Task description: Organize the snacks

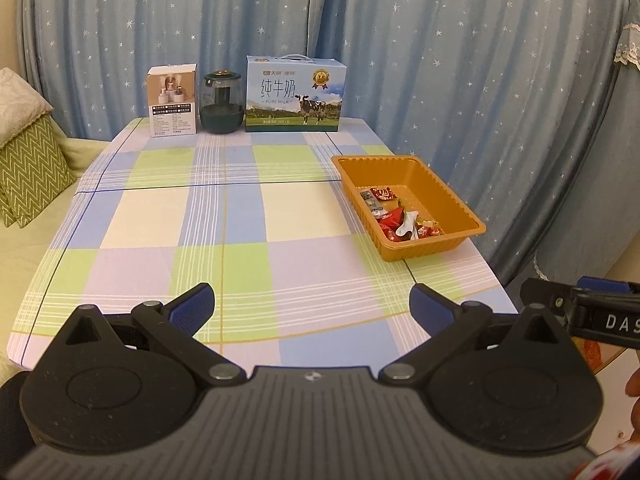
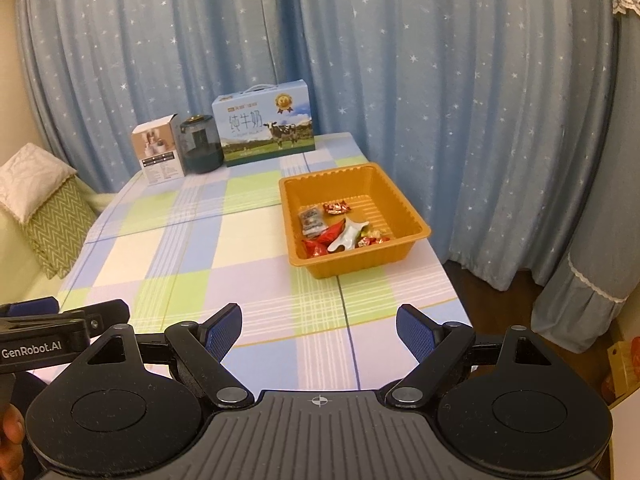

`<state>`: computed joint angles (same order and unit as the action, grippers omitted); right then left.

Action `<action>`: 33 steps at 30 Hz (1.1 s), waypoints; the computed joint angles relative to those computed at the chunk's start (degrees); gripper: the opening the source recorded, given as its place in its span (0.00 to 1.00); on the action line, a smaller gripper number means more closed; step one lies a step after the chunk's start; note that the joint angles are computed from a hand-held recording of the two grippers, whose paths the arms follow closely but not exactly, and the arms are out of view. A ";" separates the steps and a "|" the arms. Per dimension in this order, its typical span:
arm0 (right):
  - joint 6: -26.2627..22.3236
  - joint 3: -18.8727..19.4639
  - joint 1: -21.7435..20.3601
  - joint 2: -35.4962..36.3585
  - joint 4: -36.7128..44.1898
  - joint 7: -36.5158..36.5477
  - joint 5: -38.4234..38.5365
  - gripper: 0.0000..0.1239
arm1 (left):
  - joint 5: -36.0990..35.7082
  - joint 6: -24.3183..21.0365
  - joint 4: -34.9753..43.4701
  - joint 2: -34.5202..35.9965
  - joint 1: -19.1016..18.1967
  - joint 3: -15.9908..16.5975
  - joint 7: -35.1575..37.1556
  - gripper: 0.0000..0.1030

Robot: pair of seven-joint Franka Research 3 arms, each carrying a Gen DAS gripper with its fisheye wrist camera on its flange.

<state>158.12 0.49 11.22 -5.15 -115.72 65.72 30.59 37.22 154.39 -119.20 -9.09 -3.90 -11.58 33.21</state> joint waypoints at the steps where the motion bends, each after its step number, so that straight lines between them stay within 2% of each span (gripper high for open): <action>1: -0.03 -0.01 0.02 0.03 0.03 -0.04 0.03 0.68 | 0.49 -0.06 0.01 -0.04 0.10 -0.09 -0.32 1.00; 33: 0.81 0.11 0.16 0.02 -0.37 1.46 -0.42 0.68 | -1.23 0.34 -0.21 0.04 -0.18 0.14 0.98 1.00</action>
